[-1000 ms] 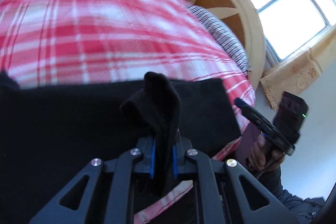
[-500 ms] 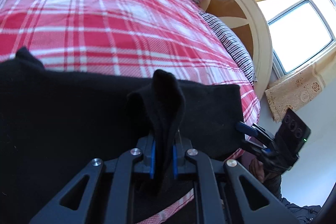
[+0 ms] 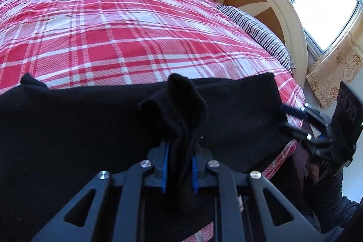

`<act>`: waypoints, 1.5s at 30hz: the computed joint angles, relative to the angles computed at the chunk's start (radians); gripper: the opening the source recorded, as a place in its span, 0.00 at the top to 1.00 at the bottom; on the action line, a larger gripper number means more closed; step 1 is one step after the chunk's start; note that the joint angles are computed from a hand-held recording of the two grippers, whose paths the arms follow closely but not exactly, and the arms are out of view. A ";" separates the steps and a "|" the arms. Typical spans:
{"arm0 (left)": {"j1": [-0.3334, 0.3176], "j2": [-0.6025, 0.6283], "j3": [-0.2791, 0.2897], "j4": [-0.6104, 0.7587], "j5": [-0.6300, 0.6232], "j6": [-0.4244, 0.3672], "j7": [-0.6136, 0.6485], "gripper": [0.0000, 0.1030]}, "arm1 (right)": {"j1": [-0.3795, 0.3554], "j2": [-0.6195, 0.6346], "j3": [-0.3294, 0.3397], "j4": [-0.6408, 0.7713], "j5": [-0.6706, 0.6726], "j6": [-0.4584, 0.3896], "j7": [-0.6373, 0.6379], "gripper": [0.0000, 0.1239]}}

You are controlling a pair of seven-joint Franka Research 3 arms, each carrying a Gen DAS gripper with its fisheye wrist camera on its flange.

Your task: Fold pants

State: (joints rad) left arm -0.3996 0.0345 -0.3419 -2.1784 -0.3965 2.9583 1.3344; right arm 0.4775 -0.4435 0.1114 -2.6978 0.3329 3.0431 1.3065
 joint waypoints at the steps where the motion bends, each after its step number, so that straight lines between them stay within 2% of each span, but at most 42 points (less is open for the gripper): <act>1: -0.001 0.001 0.001 -0.001 0.012 0.002 -0.008 0.81 | -0.031 0.009 0.024 0.010 -0.013 0.005 0.022 0.59; 7: -0.001 -0.001 -0.002 -0.008 0.012 0.015 -0.008 0.80 | -0.175 0.090 0.130 0.071 -0.118 0.019 0.154 0.59; 13: -0.002 0.001 -0.003 -0.011 0.007 0.026 -0.004 0.80 | -0.157 0.139 0.093 0.095 -0.158 0.000 0.187 0.59; 20: -0.003 -0.008 -0.001 -0.014 0.024 0.019 -0.028 0.80 | -0.189 0.151 0.122 0.090 -0.230 0.022 0.228 0.59; 22: -0.008 -0.018 0.005 -0.019 0.069 0.012 -0.066 0.79 | -0.234 0.128 0.162 0.078 -0.279 0.020 0.260 0.59; 25: -0.014 -0.032 0.012 -0.030 0.104 0.006 -0.093 0.78 | -0.356 0.040 0.275 0.031 -0.385 0.024 0.348 0.59; 28: -0.022 -0.047 0.018 -0.046 0.077 0.003 -0.074 0.76 | -0.327 -0.031 0.241 -0.020 -0.394 0.005 0.341 0.59; 31: -0.033 -0.053 0.025 -0.057 0.034 0.007 -0.046 0.75 | -0.352 -0.075 0.253 -0.065 -0.415 -0.023 0.353 0.58; 34: -0.038 -0.052 0.028 -0.060 0.040 0.008 -0.048 0.75 | -0.332 -0.079 0.215 -0.104 -0.398 0.035 0.346 0.50; 37: -0.036 -0.062 0.030 -0.065 0.109 -0.008 -0.096 0.75 | -0.296 -0.073 0.175 -0.089 -0.367 0.007 0.318 0.49; 40: -0.038 -0.079 0.033 -0.069 0.154 -0.051 -0.121 0.75 | -0.333 -0.093 0.223 -0.067 -0.394 -0.034 0.317 0.49; 41: -0.040 -0.084 0.036 -0.065 0.157 -0.072 -0.116 0.75 | -0.346 -0.095 0.241 -0.058 -0.401 -0.024 0.330 0.49; 42: -0.042 -0.091 0.039 -0.065 0.162 -0.087 -0.112 0.74 | -0.333 -0.087 0.235 -0.046 -0.396 -0.004 0.332 0.49; 45: -0.037 -0.145 0.042 -0.081 0.248 -0.138 -0.153 0.62 | -0.161 0.005 0.120 0.036 -0.307 0.043 0.272 0.49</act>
State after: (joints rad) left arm -0.4364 -0.1102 -0.3001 -2.2592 -0.1483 2.8204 1.1818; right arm 0.3164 -0.4390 0.2313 -2.6616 0.0262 3.0861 1.5788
